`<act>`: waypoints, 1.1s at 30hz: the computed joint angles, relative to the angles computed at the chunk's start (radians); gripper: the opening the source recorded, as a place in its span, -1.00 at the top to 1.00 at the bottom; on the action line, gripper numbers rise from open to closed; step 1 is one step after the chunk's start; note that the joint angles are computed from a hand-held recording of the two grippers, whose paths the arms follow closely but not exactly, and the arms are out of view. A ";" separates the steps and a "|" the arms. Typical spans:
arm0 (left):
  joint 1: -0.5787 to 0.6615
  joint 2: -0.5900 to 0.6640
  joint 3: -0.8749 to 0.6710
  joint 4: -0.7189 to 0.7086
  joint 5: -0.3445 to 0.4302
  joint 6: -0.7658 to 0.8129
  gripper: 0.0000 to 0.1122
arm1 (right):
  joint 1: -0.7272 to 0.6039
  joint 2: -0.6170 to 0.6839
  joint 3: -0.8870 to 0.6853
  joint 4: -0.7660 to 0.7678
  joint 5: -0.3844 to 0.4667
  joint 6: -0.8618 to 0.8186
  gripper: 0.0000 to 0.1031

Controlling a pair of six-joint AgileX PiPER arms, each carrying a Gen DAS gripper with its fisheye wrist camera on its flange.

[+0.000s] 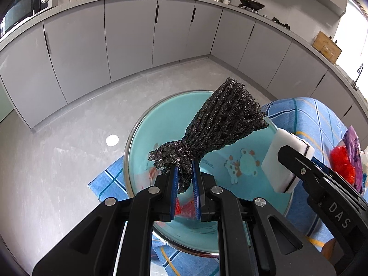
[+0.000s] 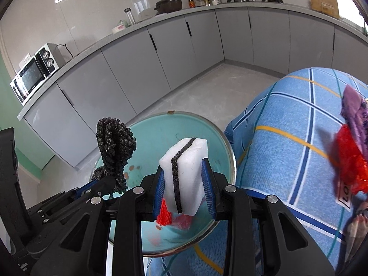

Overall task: Collect trash
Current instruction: 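Carry scrubber and sponge over the teal bin and release both into it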

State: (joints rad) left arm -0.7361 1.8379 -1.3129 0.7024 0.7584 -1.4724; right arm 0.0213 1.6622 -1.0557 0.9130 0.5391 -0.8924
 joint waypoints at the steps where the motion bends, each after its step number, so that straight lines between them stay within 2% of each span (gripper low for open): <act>1: 0.003 0.005 -0.001 -0.005 -0.004 0.004 0.79 | 0.006 0.008 -0.004 -0.006 -0.006 0.007 0.38; 16: 0.011 0.043 -0.023 -0.034 -0.002 0.027 0.77 | 0.026 0.077 -0.066 -0.055 0.006 0.066 0.33; 20: 0.005 0.046 -0.027 -0.027 0.007 0.021 0.76 | 0.028 0.077 -0.066 -0.055 0.006 0.067 0.23; 21: 0.004 0.045 -0.027 -0.027 0.008 0.019 0.71 | 0.027 0.076 -0.066 -0.054 0.005 0.067 0.21; 24: 0.004 0.033 -0.019 -0.023 0.010 0.005 0.30 | 0.021 0.068 -0.063 -0.042 0.006 0.057 0.15; 25: 0.003 0.027 -0.014 -0.019 0.010 0.000 0.25 | 0.013 0.068 -0.063 -0.032 0.010 0.043 0.11; 33: -0.017 0.009 -0.015 0.017 0.065 -0.023 0.13 | -0.033 0.034 -0.052 0.011 0.039 0.011 0.08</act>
